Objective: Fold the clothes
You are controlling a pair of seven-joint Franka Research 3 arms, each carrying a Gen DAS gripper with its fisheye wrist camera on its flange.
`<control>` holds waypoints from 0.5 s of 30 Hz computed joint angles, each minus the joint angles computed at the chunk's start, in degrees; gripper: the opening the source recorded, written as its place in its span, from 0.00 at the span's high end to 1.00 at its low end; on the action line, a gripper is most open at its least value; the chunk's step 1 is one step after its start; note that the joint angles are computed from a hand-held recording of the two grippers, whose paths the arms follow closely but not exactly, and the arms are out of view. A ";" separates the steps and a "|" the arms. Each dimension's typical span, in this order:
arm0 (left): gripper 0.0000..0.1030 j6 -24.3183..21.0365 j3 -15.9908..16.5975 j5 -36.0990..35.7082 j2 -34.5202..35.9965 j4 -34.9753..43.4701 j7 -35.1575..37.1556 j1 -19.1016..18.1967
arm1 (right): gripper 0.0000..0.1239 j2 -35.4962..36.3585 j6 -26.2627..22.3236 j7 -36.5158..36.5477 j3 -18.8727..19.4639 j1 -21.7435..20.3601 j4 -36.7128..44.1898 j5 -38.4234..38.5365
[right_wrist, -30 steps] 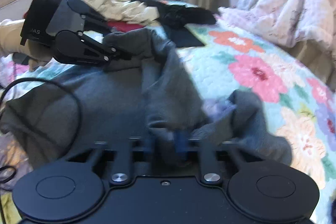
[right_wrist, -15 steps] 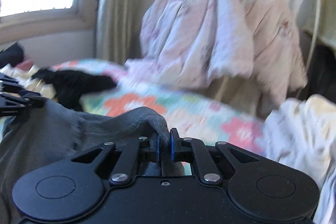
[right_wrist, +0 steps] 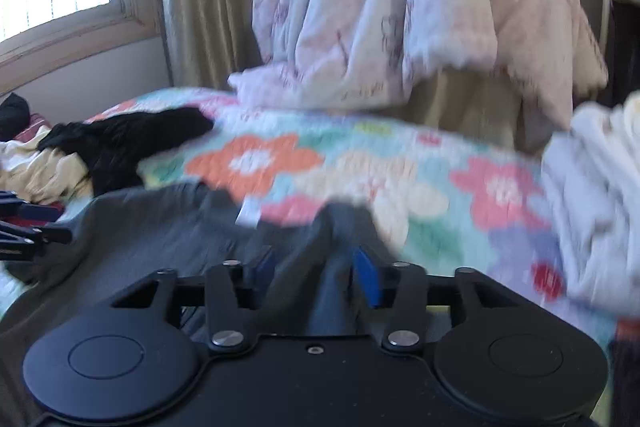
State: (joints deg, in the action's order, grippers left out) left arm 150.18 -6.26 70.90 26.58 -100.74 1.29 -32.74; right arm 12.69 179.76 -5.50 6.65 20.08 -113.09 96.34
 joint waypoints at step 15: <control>0.26 5.92 -9.93 -14.18 -13.84 -16.99 12.35 0.84 | 0.55 -33.14 -29.29 41.78 -5.83 -3.76 -36.47 -45.49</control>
State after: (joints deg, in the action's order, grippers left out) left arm 156.11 -16.19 56.73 12.74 -117.72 13.65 -31.91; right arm -20.46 150.46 36.28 0.82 16.32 -149.57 50.84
